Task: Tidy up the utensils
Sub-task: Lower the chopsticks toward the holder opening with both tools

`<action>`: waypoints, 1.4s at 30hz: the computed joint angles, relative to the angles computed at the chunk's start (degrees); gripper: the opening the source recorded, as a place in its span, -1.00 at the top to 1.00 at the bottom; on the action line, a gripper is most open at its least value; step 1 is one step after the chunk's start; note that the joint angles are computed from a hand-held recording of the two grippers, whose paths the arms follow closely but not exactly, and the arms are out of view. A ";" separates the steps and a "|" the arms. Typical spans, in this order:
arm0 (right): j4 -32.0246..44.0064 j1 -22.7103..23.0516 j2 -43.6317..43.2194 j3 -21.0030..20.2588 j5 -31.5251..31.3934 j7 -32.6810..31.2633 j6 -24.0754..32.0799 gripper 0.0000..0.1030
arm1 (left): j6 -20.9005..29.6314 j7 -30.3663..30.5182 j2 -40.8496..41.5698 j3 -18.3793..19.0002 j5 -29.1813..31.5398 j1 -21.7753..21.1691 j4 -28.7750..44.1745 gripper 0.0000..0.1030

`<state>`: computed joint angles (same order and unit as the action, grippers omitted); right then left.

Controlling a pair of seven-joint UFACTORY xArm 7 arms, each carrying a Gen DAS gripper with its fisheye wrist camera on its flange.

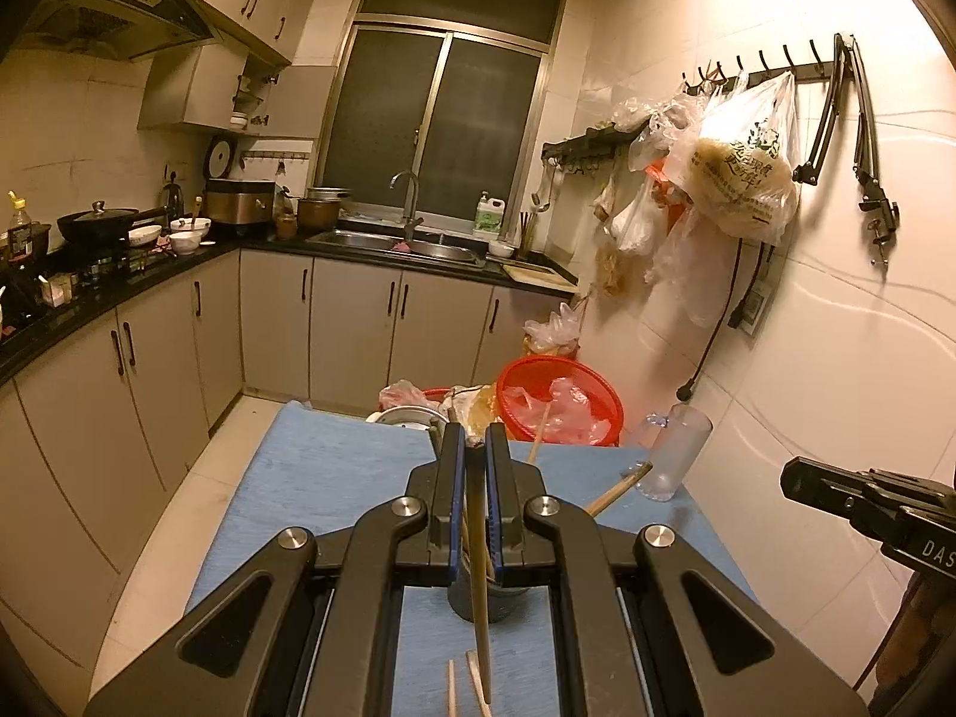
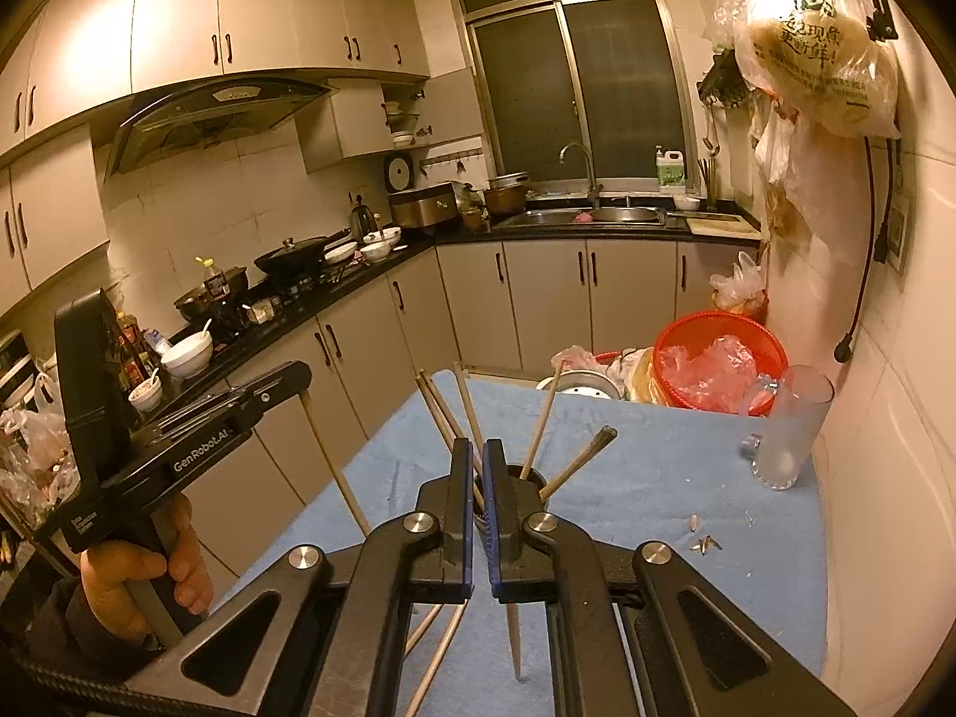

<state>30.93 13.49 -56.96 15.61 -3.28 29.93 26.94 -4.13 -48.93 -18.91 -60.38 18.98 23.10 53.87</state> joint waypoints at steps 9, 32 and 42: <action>-0.98 5.61 7.01 -7.36 5.59 -4.17 2.42 0.80 | -0.44 0.11 0.88 -0.72 0.06 0.87 -0.18 0.88; 2.31 1.71 34.10 -9.96 10.85 -10.36 -13.07 0.33 | -0.22 1.23 5.31 -12.27 -0.16 13.85 1.70 0.88; 3.59 0.60 35.72 -8.99 8.88 -8.38 -12.17 0.85 | -0.50 1.34 6.18 -13.56 -1.07 15.28 1.65 0.88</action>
<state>34.52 14.08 -21.24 6.61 5.60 21.55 14.77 -4.63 -47.59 -12.73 -73.94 17.91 38.38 55.52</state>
